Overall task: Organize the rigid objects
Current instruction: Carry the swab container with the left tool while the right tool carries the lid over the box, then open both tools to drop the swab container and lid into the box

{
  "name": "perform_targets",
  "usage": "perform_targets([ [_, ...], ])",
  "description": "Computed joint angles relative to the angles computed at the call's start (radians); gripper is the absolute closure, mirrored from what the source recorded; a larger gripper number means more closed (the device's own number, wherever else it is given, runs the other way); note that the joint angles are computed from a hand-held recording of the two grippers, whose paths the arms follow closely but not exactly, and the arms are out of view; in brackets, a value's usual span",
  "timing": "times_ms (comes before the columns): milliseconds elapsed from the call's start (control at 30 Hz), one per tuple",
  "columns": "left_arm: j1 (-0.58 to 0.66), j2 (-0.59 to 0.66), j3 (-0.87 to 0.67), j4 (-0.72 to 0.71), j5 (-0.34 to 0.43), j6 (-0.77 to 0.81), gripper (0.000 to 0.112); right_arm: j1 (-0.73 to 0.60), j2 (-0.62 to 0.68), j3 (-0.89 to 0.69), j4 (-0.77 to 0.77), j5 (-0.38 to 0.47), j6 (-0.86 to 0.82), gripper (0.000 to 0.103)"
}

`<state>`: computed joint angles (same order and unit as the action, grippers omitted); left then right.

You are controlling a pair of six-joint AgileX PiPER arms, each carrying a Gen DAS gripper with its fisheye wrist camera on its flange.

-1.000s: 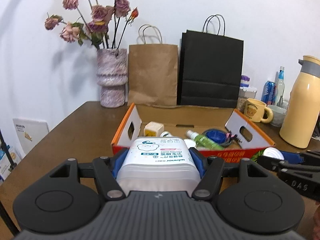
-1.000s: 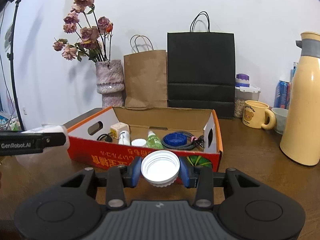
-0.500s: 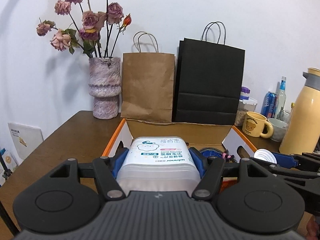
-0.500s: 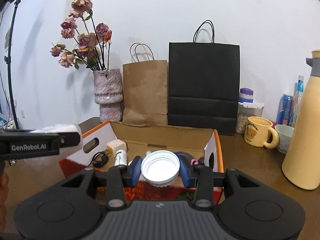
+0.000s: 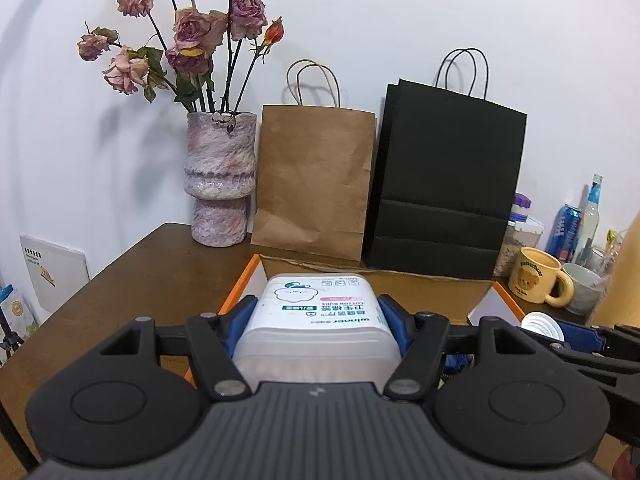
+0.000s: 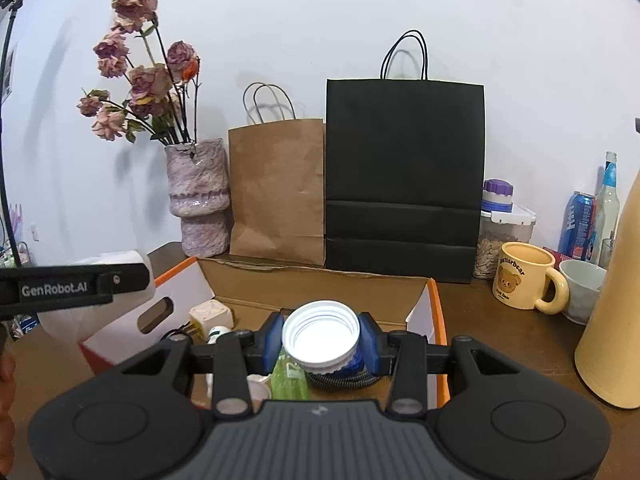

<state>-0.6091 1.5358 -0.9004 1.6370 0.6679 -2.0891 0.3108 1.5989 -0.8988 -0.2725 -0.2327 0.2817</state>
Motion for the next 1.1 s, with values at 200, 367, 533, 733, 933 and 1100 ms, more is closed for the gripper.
perform_targets([
  [200, 0.055, 0.059, -0.068, 0.007, -0.043, 0.006, 0.046, -0.014, 0.081, -0.086, -0.073, 0.007, 0.086, 0.064],
  [367, 0.101, 0.108, -0.123, -0.001, -0.077, 0.029, 0.046, -0.019, 0.150, -0.154, -0.120, 0.014, 0.131, 0.064],
  [533, 0.140, 0.158, -0.179, -0.021, -0.105, 0.065, 0.046, -0.020, 0.214, -0.224, -0.189, 0.038, 0.201, 0.064],
  [733, 0.167, 0.228, -0.250, -0.056, -0.131, 0.131, 0.046, -0.021, 0.278, -0.294, -0.300, 0.060, 0.312, 0.064],
  [933, 0.182, 0.270, -0.283, -0.090, -0.142, 0.187, 0.046, -0.019, 0.322, -0.327, -0.328, 0.076, 0.342, 0.064],
  [1100, 0.184, 0.285, -0.293, -0.128, -0.146, 0.237, 0.045, -0.019, 0.328, -0.323, -0.298, 0.078, 0.312, 0.064],
])
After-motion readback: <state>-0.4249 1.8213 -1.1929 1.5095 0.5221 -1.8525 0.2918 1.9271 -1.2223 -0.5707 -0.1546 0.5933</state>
